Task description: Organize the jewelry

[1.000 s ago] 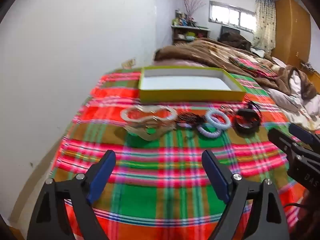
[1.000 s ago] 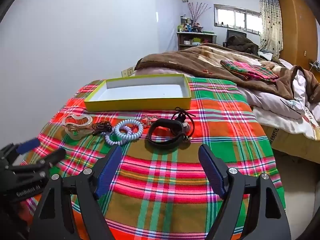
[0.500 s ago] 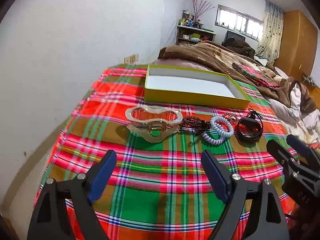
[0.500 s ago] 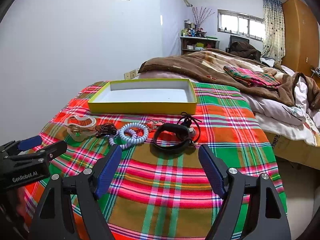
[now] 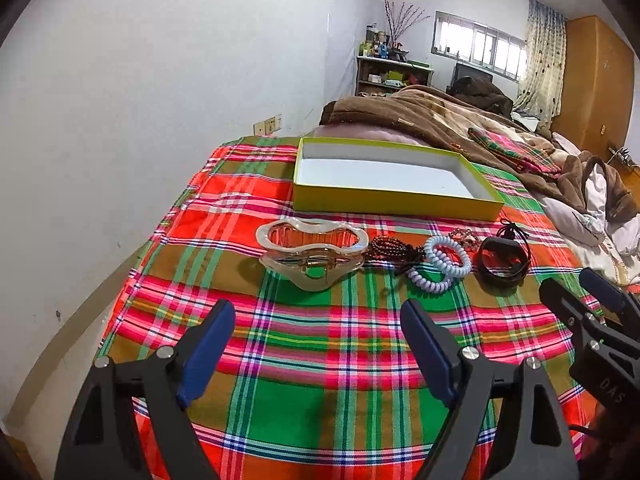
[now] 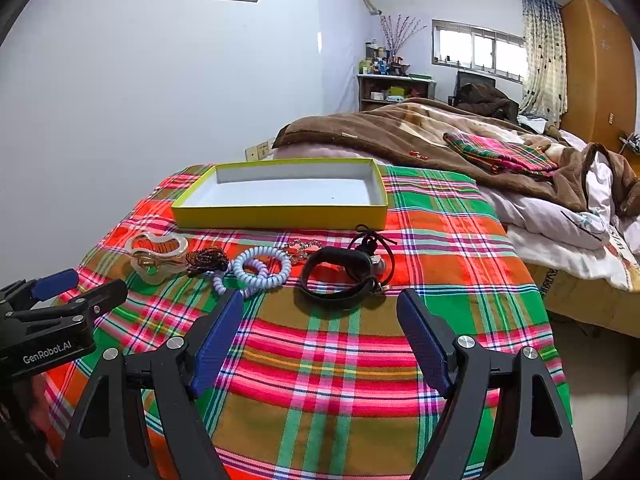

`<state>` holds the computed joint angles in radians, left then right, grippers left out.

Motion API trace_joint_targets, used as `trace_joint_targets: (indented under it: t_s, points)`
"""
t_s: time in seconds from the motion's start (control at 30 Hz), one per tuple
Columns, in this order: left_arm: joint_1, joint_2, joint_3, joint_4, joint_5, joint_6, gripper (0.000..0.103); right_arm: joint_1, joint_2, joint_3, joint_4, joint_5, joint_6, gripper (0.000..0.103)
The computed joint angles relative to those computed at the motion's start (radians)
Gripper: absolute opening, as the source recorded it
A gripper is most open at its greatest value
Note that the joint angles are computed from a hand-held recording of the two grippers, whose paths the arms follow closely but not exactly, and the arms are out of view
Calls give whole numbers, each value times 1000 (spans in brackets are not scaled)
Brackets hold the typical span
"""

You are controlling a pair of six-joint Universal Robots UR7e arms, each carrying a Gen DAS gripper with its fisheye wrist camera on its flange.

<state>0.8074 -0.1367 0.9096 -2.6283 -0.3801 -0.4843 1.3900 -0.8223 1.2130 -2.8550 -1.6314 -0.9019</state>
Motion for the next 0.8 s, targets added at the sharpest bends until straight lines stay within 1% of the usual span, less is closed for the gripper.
trace_joint_targets:
  t_s: [0.3, 0.8]
  points:
    - [1, -10, 10, 43, 6, -41, 86, -1, -1, 1, -2, 0, 0, 79]
    - [-1, -16, 20, 63, 0, -60, 86, -2, 2, -4, 3, -2, 4, 79]
